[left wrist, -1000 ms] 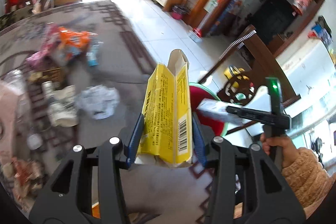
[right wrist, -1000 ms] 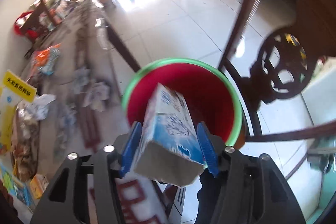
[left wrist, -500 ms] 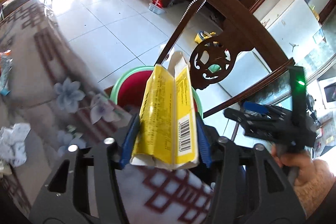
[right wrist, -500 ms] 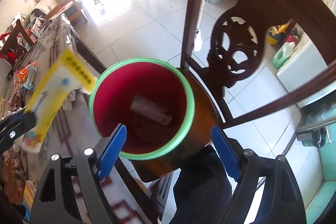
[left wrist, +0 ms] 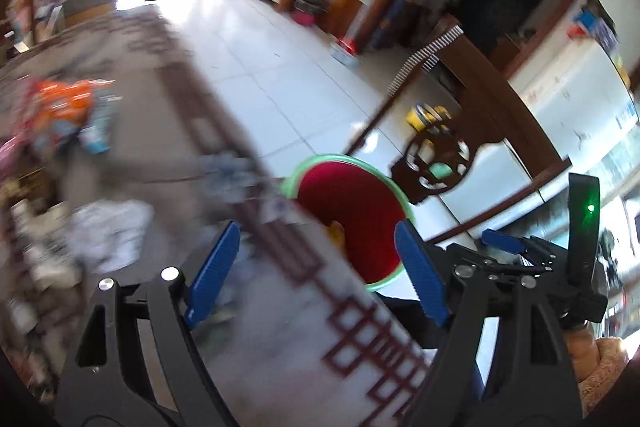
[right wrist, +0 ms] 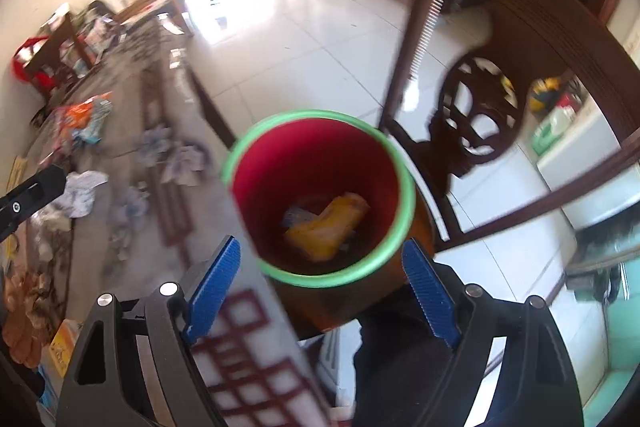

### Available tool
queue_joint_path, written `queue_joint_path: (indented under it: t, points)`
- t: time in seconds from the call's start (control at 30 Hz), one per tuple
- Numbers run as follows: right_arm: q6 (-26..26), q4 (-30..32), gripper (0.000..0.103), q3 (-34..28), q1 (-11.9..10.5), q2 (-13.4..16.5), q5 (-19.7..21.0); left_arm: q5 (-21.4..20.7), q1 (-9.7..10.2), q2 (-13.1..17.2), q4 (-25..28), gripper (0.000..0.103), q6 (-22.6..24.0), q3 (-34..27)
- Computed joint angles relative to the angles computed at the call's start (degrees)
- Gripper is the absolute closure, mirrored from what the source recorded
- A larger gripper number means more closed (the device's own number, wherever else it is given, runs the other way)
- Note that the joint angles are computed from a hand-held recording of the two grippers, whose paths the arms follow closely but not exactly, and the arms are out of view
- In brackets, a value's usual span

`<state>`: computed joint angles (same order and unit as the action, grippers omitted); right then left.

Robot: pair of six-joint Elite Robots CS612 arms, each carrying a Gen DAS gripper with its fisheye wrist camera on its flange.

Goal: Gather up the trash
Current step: 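Carry both boxes to the red bucket and open both tools to drop them, then grasp the crumpled paper with the left tool while the right tool grasps the paper cup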

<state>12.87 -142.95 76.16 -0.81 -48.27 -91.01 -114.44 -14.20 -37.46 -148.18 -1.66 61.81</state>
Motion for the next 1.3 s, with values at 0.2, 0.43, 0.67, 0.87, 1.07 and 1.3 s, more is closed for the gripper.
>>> queue_joint_path:
  t: [0.2,0.43,0.67,0.87,1.07,1.3]
  points:
    - [-4.9,0.4,0.020,-3.8,2.9,1.7,3.0,6.1,3.48,-4.6,-6.3,0.025,-6.1,7.2]
    - [-10.6,3.2,0.020,-9.3,6.2,4.7,7.8,16.6,6.96,-8.9,-9.8,0.024,-9.2,14.7]
    - [-17.0,6.8,0.020,-14.0,9.1,7.4,12.8,22.7,9.99,-11.5,-5.2,0.021,-11.1,20.1]
    - [-20.0,11.6,0.020,-19.1,10.6,10.3,13.9,21.0,11.10,-11.1,-2.1,0.021,-14.4,22.2]
    - [-20.5,14.3,0.020,-24.0,11.2,12.8,13.7,18.2,11.61,-8.7,1.4,0.042,-15.2,20.1]
    - [-22.0,18.8,0.020,-36.4,12.5,19.7,14.1,19.9,11.64,-9.1,-3.7,0.060,-16.0,20.7]
